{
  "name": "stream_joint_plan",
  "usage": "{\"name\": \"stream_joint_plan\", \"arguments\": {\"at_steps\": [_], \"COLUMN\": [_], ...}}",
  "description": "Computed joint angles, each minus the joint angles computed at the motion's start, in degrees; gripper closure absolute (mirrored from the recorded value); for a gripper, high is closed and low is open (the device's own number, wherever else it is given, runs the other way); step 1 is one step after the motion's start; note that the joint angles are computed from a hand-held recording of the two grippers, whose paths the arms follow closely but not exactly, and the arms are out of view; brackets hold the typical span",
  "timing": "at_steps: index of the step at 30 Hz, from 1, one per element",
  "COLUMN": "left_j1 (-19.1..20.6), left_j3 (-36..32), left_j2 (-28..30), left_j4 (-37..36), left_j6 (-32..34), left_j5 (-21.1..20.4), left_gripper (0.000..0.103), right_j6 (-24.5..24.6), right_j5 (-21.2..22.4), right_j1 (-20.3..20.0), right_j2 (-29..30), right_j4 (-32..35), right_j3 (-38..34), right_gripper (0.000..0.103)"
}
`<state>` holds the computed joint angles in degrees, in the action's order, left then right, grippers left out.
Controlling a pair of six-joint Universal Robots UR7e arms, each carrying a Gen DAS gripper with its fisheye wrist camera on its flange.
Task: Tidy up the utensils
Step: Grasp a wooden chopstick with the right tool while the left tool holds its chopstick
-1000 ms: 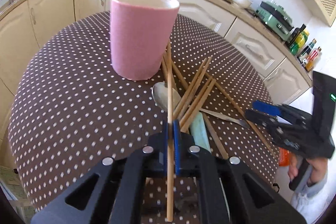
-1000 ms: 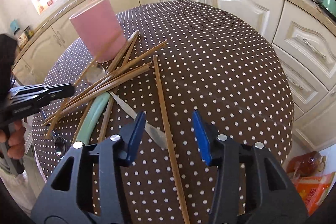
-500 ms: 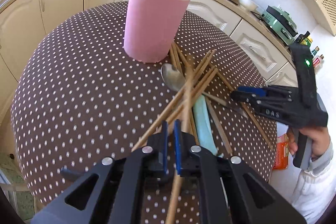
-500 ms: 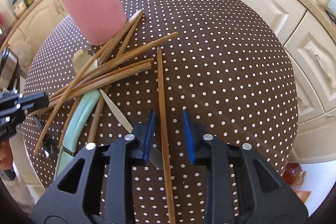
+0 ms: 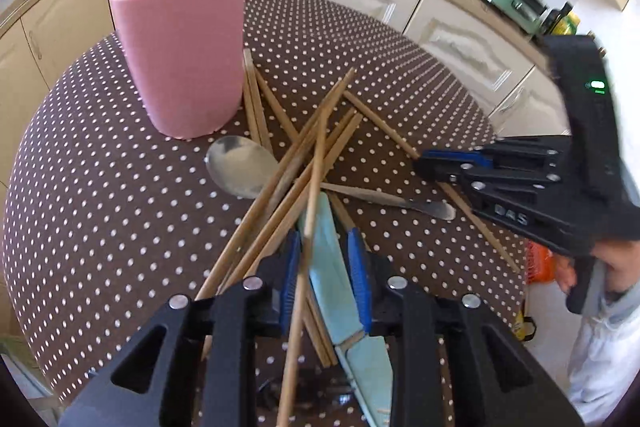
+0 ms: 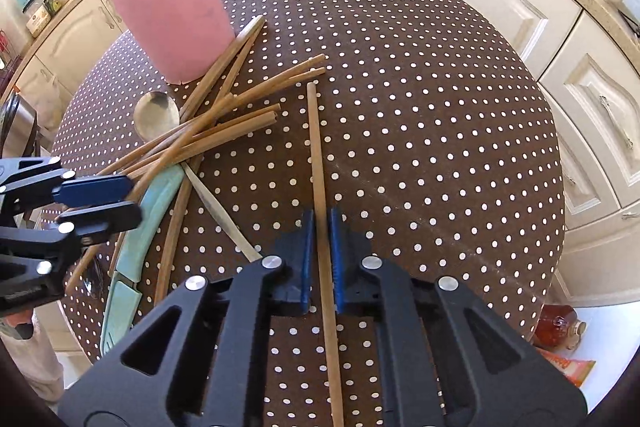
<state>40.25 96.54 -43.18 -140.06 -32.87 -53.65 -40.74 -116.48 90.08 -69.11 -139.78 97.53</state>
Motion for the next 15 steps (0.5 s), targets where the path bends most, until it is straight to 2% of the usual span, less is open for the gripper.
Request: {"name": "stream_joint_plan", "arguments": {"at_steps": [5, 7, 9, 11, 15], "left_j1": [0.14, 0.18, 0.25, 0.10, -1.18], "left_j3": [-3.97, -5.70, -6.49, -6.08, -3.38], "left_j2": [2.29, 3.42, 3.93, 3.80, 3.16], "left_j4": [5.24, 6.82, 7.18, 5.78, -2.06], "left_j6": [-0.96, -1.09, -1.51, -1.11, 1.07], "left_j5": [2.25, 3.27, 3.56, 3.65, 4.56], "left_gripper": [0.079, 0.089, 0.093, 0.097, 0.098], "right_j6": [0.10, 0.17, 0.41, 0.48, 1.03], "right_j5": [0.41, 0.87, 1.35, 2.21, 5.92], "right_j1": [0.04, -0.17, -0.34, -0.77, -1.89], "right_j2": [-1.70, -2.38, -3.10, -3.96, -6.22], "right_j4": [-0.63, -0.94, -1.04, -1.33, -0.98], "right_j3": [2.28, 2.94, 3.61, 4.23, 5.19], "right_gripper": [0.097, 0.097, 0.097, 0.097, 0.097]}}
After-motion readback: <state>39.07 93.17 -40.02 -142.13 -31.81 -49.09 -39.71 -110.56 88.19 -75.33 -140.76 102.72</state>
